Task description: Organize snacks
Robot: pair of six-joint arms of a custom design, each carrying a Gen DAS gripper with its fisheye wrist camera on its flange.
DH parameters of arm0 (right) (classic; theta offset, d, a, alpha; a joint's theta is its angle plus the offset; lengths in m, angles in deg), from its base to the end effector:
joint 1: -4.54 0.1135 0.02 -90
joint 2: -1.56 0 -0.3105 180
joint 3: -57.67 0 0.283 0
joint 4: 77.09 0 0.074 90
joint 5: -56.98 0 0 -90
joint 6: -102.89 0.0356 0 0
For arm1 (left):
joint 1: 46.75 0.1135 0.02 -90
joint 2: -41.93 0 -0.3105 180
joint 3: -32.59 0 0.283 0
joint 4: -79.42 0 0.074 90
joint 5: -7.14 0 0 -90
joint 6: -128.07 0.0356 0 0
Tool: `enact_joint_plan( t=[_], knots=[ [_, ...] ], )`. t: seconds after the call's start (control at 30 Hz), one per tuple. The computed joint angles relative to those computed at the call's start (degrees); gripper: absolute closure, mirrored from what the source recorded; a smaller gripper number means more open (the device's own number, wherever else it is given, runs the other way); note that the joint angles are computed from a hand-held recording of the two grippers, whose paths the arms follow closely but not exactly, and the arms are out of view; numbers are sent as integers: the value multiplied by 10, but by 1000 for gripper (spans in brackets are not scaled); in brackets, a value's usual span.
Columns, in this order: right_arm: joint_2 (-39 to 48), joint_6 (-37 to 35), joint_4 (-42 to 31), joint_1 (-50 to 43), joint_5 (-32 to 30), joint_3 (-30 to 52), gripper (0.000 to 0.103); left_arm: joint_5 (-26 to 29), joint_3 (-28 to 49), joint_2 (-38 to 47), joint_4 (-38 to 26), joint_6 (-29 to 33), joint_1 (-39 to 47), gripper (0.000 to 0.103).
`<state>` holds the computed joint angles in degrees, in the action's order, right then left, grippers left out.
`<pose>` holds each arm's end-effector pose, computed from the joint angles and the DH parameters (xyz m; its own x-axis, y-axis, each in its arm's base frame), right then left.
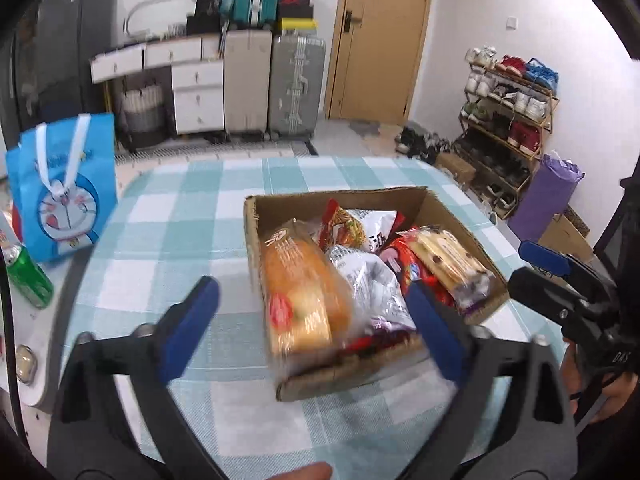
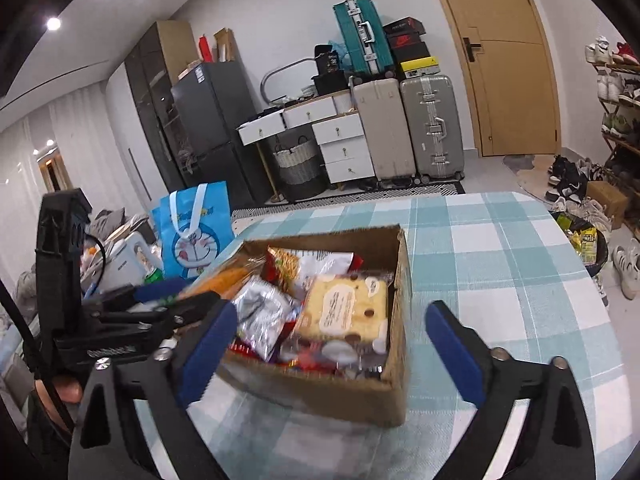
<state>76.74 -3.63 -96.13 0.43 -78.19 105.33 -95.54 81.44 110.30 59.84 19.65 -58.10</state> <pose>0.2608 0.0066 0.2110 -0.5704 -0.1600 -0.8056 -0.6238 0.7225 0.2982 0.2532 -0.0428 0.2390 -0.5946 -0.1951 -0.7800 -0.1717 0.9786 -0.1139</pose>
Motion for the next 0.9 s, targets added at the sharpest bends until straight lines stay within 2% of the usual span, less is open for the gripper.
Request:
enact_joint_plan(
  t=[0.13, 0.33, 0.4, 0.5, 0.67, 0.9],
  knots=[
    [-31, -51, -10, -42, -35, -34, 1, -18, -46, -75, -14, 4, -31, 1],
    [-43, -103, -22, -108, -115, -74, 1, -90, -123, -190, -40, -20, -93, 1],
    [-52, -120, -28, -122, -133, -85, 1, -93, -147, -231, -53, -39, -99, 1],
    [-70, -138, -21, -134, -147, -106, 0, -66, -183, -293, -62, -57, -82, 1],
    [-106, -144, 11, -134, -145, -144, 1, -122, -217, -328, -64, -62, -122, 1],
    [-143, -131, 81, -115, -129, -192, 0, -167, -245, -298, 7, -59, -151, 1]
  ],
)
